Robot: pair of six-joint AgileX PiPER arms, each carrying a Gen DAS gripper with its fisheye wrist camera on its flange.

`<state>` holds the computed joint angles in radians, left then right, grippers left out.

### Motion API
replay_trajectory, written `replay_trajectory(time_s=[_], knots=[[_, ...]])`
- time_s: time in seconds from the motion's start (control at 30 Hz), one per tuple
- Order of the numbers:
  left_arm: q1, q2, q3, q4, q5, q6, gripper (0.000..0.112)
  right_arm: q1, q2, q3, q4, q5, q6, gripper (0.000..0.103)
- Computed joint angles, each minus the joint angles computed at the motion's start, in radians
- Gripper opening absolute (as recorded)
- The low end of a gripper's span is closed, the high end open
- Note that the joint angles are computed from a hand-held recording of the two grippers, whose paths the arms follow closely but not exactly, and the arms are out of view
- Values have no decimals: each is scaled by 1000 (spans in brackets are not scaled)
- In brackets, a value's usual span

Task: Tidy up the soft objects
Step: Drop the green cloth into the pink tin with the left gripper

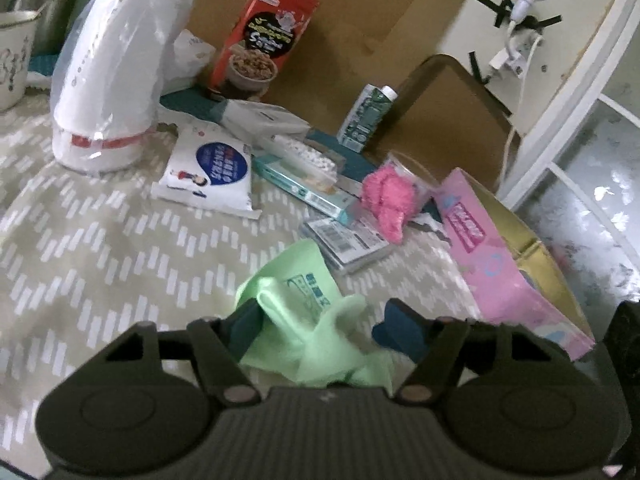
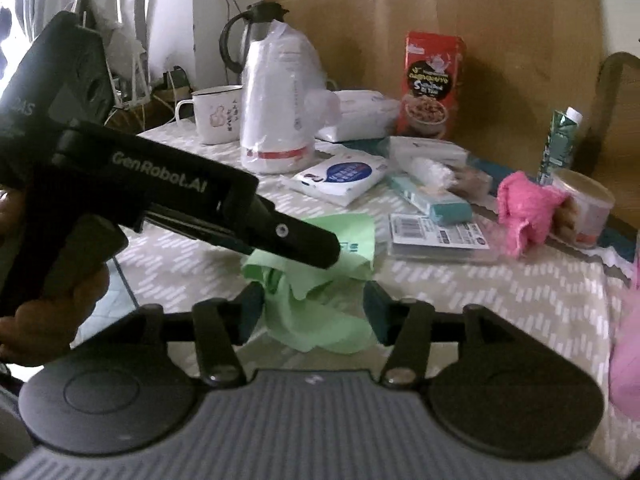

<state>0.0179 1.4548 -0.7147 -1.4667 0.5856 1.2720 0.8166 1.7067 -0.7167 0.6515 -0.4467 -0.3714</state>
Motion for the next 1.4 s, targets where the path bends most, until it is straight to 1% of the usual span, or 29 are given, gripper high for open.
replay_trajectory(time_s=[0.03, 0.07, 0.1, 0.13, 0.17, 0.2, 0.23, 0.27, 0.3, 0.4, 0.5, 0.6, 0.7, 0.73, 0.8, 0.9, 0.93, 0.97, 1.0, 1.03, 1.1, 1.13, 1.17, 1.23, 1.3, 1.33, 1.4], knots=[[-7, -7, 2, 2, -15, -2, 65, -11, 13, -15, -3, 21, 3, 58], [-27, -12, 2, 10, -51, -7, 48, -28, 31, -28, -45, 28, 41, 59], [-37, -17, -6, 57, -65, -45, 36, -26, 37, -24, -64, 6, 65, 57], [-34, -6, -25, 102, -40, -89, 18, -27, 38, -20, -92, -3, 90, 40], [-17, 9, -42, 107, 26, -117, 17, -37, 35, -13, -159, -2, 151, 21], [-14, 4, -48, 100, 52, -126, 17, -38, 27, -9, -188, 1, 187, 8], [-37, -12, -59, 112, 38, -137, 17, -32, 21, 5, -180, -22, 184, 7], [-65, -24, -72, 117, 21, -136, 17, -17, 16, 22, -138, -62, 140, 7], [-93, -32, -90, 121, 10, -139, 17, 1, 5, 43, -83, -111, 87, 7], [-192, -19, -187, 140, -4, -158, 17, 39, -58, 123, 38, -260, 11, 7], [-313, 38, -322, 162, -14, -179, 17, 57, -133, 208, 150, -398, -44, 8], [-437, 136, -468, 172, -27, -177, 17, 61, -225, 290, 276, -511, -102, 8], [-533, 271, -650, 267, -15, -289, 19, 17, -301, 360, 351, -561, -115, 8], [-559, 313, -701, 304, -13, -332, 19, -12, -323, 381, 364, -560, -109, 9], [-612, 394, -804, 419, -31, -449, 19, -90, -347, 402, 354, -521, -88, 11], [-663, 482, -911, 595, -51, -625, 29, -184, -373, 433, 350, -458, -67, 12], [-679, 502, -937, 666, -63, -697, 38, -220, -369, 437, 334, -436, -49, 13], [-691, 513, -947, 745, -83, -774, 52, -257, -365, 437, 313, -411, -34, 15], [-704, 516, -948, 813, -107, -843, 58, -269, -362, 442, 316, -403, -26, 23], [-712, 512, -939, 855, -133, -882, 63, -273, -358, 445, 330, -404, -22, 36], [-715, 486, -900, 853, -172, -866, 74, -279, -351, 462, 336, -431, 12, 51], [-715, 464, -871, 844, -197, -850, 83, -281, -348, 469, 328, -444, 30, 53], [-713, 439, -839, 831, -232, -832, 85, -272, -345, 473, 333, -458, 37, 53], [-699, 380, -769, 726, -280, -719, 85, -254, -348, 477, 352, -485, 40, 53], [-671, 311, -682, 530, -321, -519, 86, -235, -366, 482, 359, -512, 43, 53], [-655, 280, -642, 433, -333, -419, 86, -215, -373, 483, 368, -539, 41, 53], [-615, 195, -523, 239, -369, -219, 86, -143, -366, 491, 398, -647, 54, 53]])
